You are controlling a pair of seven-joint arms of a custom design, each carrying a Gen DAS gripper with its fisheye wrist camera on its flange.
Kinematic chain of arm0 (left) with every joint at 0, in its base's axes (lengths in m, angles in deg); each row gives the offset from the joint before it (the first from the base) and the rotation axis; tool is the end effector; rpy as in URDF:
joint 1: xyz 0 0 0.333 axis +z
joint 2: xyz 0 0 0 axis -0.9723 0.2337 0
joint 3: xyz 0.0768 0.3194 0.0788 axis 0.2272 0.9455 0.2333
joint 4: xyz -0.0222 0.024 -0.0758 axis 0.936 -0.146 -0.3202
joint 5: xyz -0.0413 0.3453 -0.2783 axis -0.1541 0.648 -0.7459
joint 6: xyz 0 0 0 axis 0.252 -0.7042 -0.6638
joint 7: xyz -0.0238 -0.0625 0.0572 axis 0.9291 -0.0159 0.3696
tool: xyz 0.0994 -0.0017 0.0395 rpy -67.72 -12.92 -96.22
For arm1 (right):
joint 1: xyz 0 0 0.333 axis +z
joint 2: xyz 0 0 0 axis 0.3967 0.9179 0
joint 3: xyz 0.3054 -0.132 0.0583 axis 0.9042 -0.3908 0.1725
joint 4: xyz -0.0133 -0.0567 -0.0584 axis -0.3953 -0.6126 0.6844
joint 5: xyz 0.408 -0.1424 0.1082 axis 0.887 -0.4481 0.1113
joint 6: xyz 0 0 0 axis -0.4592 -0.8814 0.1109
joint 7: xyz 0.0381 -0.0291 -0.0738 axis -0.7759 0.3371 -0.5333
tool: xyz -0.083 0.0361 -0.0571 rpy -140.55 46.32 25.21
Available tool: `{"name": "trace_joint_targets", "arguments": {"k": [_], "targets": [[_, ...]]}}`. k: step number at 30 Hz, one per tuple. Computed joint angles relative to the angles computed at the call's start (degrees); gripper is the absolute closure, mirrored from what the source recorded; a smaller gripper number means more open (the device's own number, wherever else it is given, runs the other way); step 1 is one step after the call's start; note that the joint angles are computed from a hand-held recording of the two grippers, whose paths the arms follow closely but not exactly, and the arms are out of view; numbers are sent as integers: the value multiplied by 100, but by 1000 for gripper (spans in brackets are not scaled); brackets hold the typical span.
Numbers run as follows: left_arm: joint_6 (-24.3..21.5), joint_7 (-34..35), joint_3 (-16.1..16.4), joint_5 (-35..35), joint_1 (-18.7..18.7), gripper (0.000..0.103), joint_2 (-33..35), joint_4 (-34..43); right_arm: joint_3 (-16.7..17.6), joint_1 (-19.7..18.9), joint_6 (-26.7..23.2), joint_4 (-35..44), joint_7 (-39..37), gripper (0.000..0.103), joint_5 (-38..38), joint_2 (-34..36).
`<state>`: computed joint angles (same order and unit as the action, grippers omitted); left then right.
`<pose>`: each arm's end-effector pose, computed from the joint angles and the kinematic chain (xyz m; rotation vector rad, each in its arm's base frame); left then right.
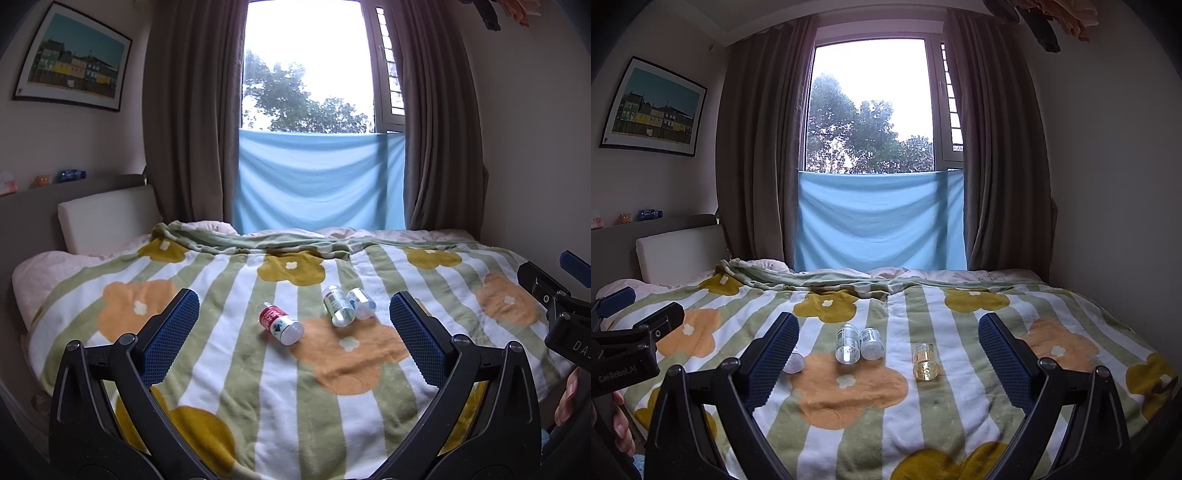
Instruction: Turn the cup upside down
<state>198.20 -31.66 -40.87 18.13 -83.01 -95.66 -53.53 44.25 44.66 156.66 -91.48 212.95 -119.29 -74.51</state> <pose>0.4836 -0.2707 0.6379 -1.5518 1.0835 -0.8076 0.5834 0.3288 0.6426 -1.5248 1.0349 -0.7880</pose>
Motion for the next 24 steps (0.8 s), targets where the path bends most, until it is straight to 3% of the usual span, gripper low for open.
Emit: {"name": "trace_joint_targets", "arguments": {"k": [7,13,19,24], "targets": [[-19,62,1,-38,-17,0,135,114,0,0,-33,66,160,6,-149,50],[236,256,206,-173,-46,0,560,486,27,-54,-133,291,794,6,-756,244],[800,1146,634,-904,-69,0,1559,1440,-103,-20,-72,321,23,6,133,542],[1183,2746,1078,-2456,-125,0,2818,2663,334,-393,44,344,-1830,6,1883,944]]}}
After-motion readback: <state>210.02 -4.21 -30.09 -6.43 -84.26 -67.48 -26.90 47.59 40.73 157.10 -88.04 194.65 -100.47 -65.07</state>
